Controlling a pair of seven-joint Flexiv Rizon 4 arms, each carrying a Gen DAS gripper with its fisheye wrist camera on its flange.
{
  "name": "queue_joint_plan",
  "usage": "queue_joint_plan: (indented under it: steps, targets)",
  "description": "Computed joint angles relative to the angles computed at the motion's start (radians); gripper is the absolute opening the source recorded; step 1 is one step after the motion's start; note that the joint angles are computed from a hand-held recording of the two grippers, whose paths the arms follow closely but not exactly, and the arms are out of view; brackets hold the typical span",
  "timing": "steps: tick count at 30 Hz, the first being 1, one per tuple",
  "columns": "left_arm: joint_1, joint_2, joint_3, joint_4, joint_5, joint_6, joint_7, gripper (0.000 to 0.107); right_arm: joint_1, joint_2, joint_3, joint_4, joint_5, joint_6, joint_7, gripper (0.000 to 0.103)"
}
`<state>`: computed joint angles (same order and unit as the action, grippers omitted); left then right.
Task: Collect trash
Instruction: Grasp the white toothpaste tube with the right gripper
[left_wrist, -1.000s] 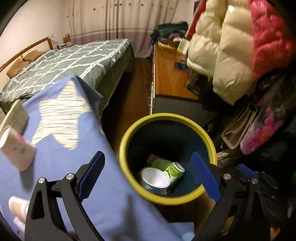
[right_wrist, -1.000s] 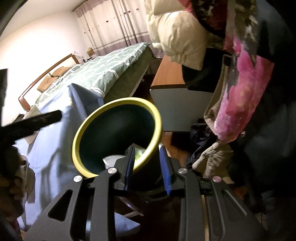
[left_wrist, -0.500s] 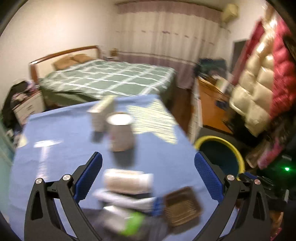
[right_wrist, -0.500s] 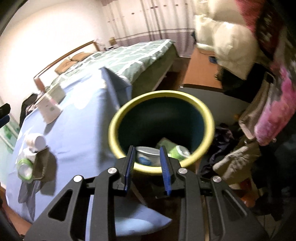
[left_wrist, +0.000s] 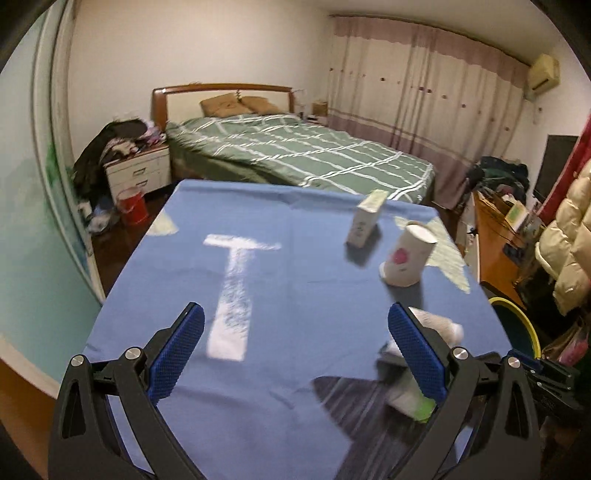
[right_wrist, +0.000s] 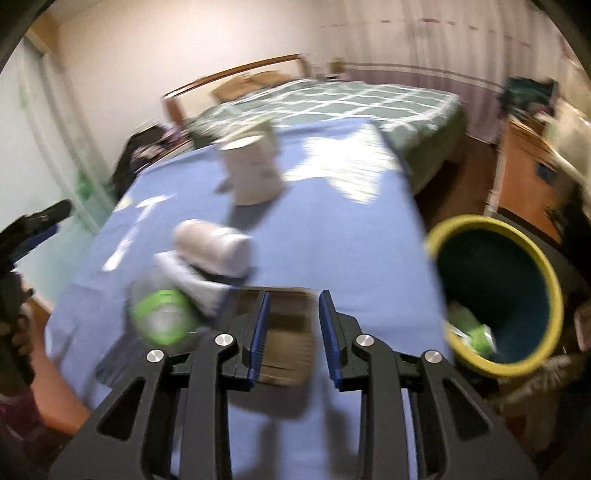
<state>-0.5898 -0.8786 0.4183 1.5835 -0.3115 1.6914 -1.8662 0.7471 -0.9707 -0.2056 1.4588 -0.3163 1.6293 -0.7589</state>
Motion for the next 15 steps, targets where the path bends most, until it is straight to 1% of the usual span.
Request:
queue_joint_plan:
  steps: [1, 2, 5, 7, 8, 9, 10, 13, 15]
  targets:
    - [0.008, 0.003, -0.005, 0.012, 0.001, 0.006, -0.002, 0.098, -0.007, -0.005, 0.02, -0.021, -0.013, -0.014, -0.013, 0.026]
    - [0.016, 0.006, -0.011, 0.022, 0.001, 0.014, -0.002, 0.098, -0.026, -0.013, 0.062, -0.053, -0.036, -0.037, -0.043, 0.026]
    - [0.022, 0.01, -0.017, 0.042, -0.008, 0.032, -0.002, 0.098, -0.037, -0.022, 0.109, -0.088, -0.062, -0.08, -0.075, 0.026]
    - [0.007, 0.007, 0.004, 0.049, -0.021, 0.04, 0.001, 0.098, -0.018, -0.019, 0.096, -0.088, -0.066, -0.104, -0.063, 0.026]
    - [-0.007, 0.004, 0.021, 0.051, -0.031, 0.041, 0.001, 0.098, -0.001, -0.009, 0.077, -0.07, -0.068, -0.112, -0.051, 0.026]
    - [-0.027, 0.0, 0.046, 0.054, -0.043, 0.042, 0.0, 0.098, 0.008, 0.002, 0.071, -0.051, -0.073, -0.118, -0.045, 0.026]
    - [-0.033, -0.001, 0.053, 0.056, -0.049, 0.044, 0.002, 0.098, 0.01, 0.004, 0.076, -0.049, -0.078, -0.127, -0.042, 0.026]
    - [-0.03, 0.003, 0.043, 0.061, -0.064, 0.052, 0.015, 0.098, -0.003, 0.011, 0.108, -0.037, -0.094, -0.148, -0.053, 0.026]
    - [-0.029, 0.008, 0.04, 0.064, -0.073, 0.051, 0.024, 0.098, -0.014, -0.002, 0.128, -0.058, -0.102, -0.16, -0.063, 0.026]
